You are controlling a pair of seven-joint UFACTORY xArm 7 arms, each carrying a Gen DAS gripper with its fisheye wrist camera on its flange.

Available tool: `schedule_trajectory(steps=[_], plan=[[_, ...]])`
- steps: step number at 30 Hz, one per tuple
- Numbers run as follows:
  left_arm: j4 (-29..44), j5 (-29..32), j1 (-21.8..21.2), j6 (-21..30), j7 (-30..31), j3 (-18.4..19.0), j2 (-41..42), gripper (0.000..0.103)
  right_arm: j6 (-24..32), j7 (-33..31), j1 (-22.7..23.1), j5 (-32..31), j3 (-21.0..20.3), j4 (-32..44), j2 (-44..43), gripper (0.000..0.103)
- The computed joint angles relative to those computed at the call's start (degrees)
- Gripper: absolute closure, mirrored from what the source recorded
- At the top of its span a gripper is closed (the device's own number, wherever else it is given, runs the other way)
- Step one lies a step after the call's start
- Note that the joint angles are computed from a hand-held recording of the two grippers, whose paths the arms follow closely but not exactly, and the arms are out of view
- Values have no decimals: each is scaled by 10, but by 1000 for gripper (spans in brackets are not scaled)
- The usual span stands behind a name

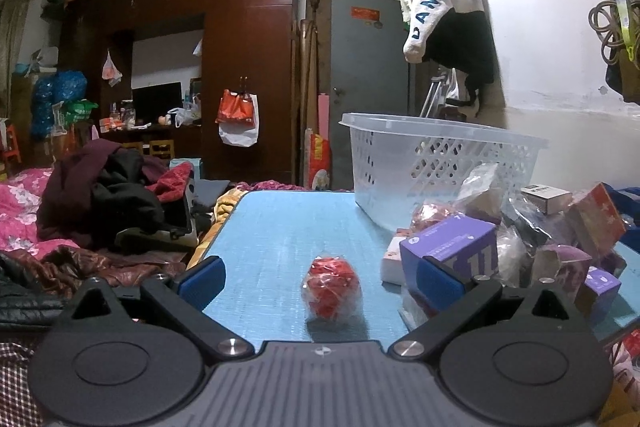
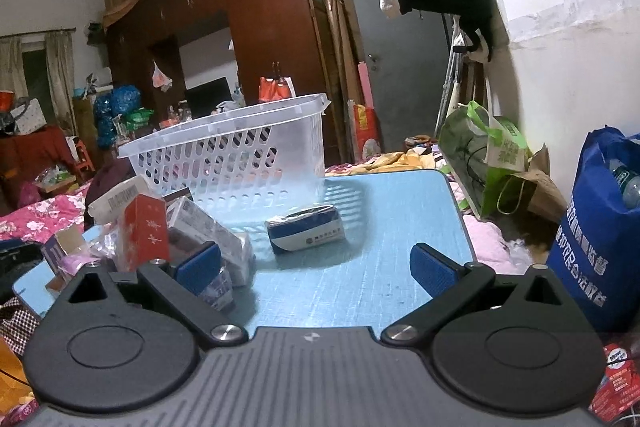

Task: Organize objects
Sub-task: 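Grasp the blue-and-white wrapped box with the right tool while the left tool grasps the red wrapped ball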

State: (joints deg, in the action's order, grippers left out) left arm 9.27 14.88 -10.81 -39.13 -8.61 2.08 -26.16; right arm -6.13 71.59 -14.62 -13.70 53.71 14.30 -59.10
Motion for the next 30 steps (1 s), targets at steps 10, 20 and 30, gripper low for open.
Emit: schedule_trajectory(steps=[10,20,30], plan=[[31,64,-13,6,-59,61,41,4,-13,-57,-64,-17,-9,40,77,0],[105,148,15,41,-101,43,117,20,-14,-197,-237,-37,93,191,294,17],[124,111,21,65,-74,7,137,57,-18,-251,-223,-3,78,192,334,27]])
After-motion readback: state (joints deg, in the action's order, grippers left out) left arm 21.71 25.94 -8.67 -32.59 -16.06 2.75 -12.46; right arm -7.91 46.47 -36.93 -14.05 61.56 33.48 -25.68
